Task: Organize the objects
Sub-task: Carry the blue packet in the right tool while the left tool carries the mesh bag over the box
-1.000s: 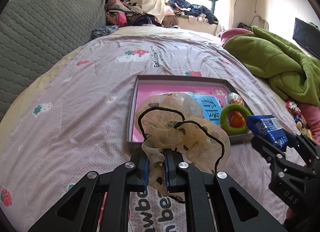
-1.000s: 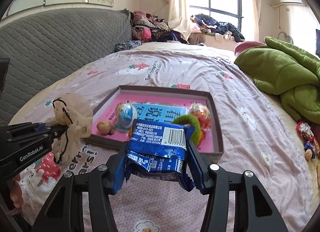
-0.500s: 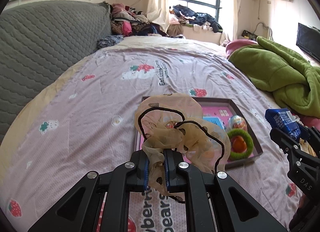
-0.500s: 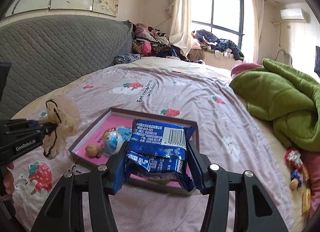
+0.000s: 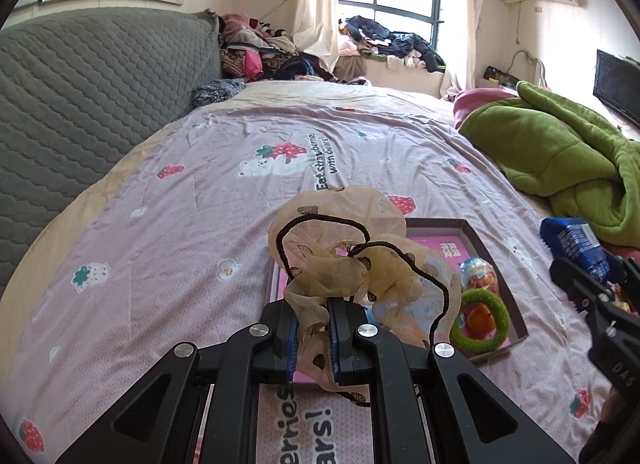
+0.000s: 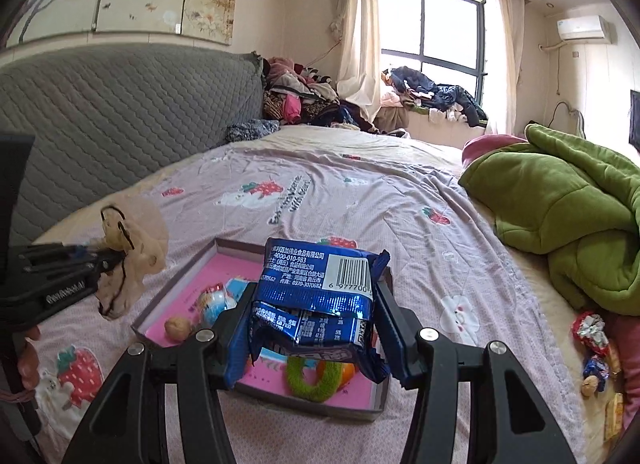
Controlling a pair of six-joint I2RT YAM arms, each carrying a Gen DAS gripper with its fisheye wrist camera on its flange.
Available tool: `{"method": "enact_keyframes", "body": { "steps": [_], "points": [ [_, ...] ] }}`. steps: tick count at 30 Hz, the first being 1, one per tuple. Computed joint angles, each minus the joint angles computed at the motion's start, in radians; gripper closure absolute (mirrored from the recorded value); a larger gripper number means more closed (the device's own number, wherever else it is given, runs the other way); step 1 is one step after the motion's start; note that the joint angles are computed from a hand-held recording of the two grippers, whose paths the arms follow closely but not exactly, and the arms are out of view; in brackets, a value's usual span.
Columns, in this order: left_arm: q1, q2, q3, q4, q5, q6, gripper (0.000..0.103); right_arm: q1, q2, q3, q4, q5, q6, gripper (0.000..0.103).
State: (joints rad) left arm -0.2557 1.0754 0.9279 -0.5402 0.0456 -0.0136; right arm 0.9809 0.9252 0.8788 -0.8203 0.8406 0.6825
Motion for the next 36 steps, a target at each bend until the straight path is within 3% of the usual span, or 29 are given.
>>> {"method": "enact_keyframes", "body": {
  "steps": [7, 18, 36],
  "points": [
    [0.003, 0.072, 0.025, 0.048, -0.003, 0.009, 0.091, -0.103, -0.016, -0.033, 0.102, -0.055, -0.106, 0.048],
    [0.019, 0.194, 0.024, 0.132, -0.008, 0.023, 0.091, -0.189, 0.104, -0.058, 0.243, -0.129, -0.181, 0.048],
    [0.025, 0.386, -0.006, 0.243, -0.032, 0.032, 0.090, -0.206, 0.351, -0.070, 0.385, -0.213, -0.193, 0.048]
  ]
}}
